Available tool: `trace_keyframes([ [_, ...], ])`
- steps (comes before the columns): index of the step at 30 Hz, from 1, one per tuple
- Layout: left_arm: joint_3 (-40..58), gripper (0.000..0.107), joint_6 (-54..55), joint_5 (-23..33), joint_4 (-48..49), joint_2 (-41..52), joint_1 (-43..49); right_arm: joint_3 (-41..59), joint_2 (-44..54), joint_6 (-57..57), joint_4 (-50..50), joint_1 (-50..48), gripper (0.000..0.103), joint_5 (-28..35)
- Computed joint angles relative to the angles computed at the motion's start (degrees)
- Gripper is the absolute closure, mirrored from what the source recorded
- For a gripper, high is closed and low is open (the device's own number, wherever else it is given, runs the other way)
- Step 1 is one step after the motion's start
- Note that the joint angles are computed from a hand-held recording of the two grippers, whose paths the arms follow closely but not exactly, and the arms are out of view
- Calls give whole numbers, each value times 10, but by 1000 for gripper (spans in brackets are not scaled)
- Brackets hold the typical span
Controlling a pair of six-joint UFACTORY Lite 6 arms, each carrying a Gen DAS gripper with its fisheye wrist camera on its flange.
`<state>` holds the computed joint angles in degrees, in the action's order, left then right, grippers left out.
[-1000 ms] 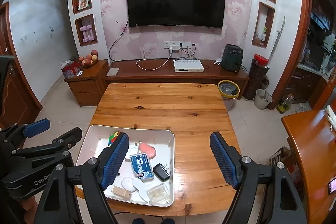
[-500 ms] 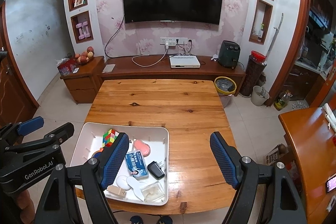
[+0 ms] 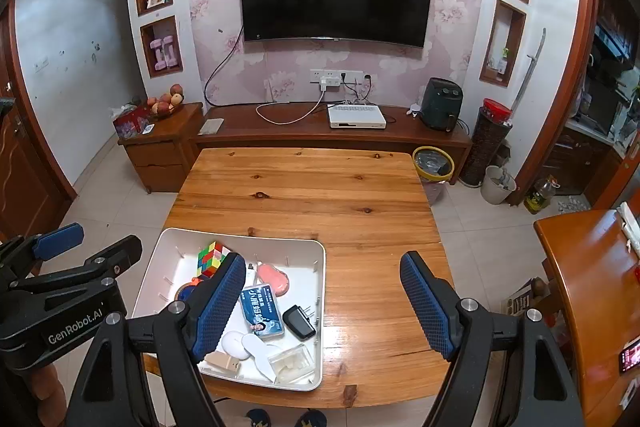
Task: Organize rigid objects
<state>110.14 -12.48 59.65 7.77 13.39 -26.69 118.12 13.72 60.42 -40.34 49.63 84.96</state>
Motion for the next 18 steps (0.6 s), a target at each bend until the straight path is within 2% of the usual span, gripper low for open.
trace_keyframes([
  [18, -8, 29, -2, -4, 2, 0, 1, -31, -15, 16, 3, 2, 23, -8],
])
